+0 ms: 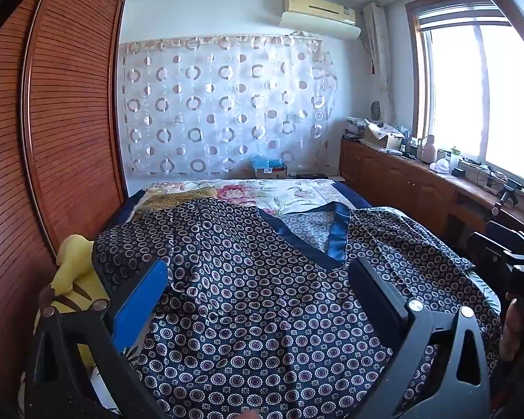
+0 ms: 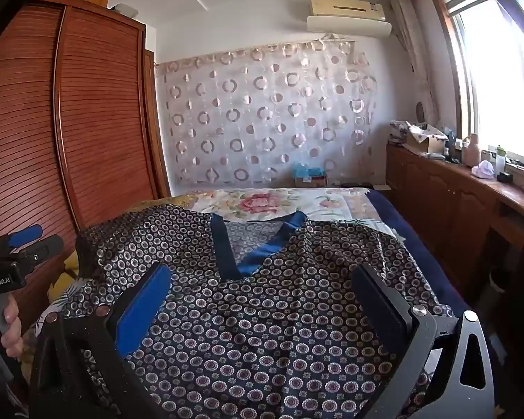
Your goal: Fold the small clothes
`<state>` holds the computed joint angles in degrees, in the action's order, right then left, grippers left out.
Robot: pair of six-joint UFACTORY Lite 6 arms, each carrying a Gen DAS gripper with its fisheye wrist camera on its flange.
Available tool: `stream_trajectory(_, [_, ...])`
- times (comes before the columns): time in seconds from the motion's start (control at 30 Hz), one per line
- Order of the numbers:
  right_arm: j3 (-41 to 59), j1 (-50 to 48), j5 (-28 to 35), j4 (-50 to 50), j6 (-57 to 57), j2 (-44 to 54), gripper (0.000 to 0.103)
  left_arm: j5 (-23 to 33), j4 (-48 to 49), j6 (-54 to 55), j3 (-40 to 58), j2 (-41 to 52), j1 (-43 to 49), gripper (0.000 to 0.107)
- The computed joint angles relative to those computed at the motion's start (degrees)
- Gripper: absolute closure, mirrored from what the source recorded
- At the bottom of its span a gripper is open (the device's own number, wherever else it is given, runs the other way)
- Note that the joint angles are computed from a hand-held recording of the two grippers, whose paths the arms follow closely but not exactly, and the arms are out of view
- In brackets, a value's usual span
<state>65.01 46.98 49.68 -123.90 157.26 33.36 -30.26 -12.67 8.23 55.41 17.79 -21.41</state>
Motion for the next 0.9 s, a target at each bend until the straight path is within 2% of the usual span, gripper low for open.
stream_trajectory(0.1, [0.01, -0.04, -0.72, 0.24, 0.22, -0.23, 0.0, 0.59, -2.52, 2.37, 0.85, 0.48, -0.68, 0.004])
stream_trajectory(0.2, [-0.02, -0.28, -1.0, -0.06, 0.41, -0.34, 0.0, 0.77, 0.58, -0.92, 1.02, 0.52, 0.26, 0.004])
stream_trajectory(0.33, [1.32, -0.41, -1.62, 0.49, -0.69, 0.08, 0.0, 1.56, -1.29, 0.78, 0.84, -0.69, -0.34, 0.004])
stream_trajectory(0.4, [0.56, 0.44, 0.13, 0.69, -0.37, 0.07, 0.0, 0.6, -0.98, 0.38, -0.04, -0.98, -0.36, 0.004])
stream_trajectory(0.9, [0.0, 0.25, 0.27, -0.08, 0.55, 0.1, 0.0, 0.49, -1.33, 0.46, -1.6, -2.62, -0.64, 0.004])
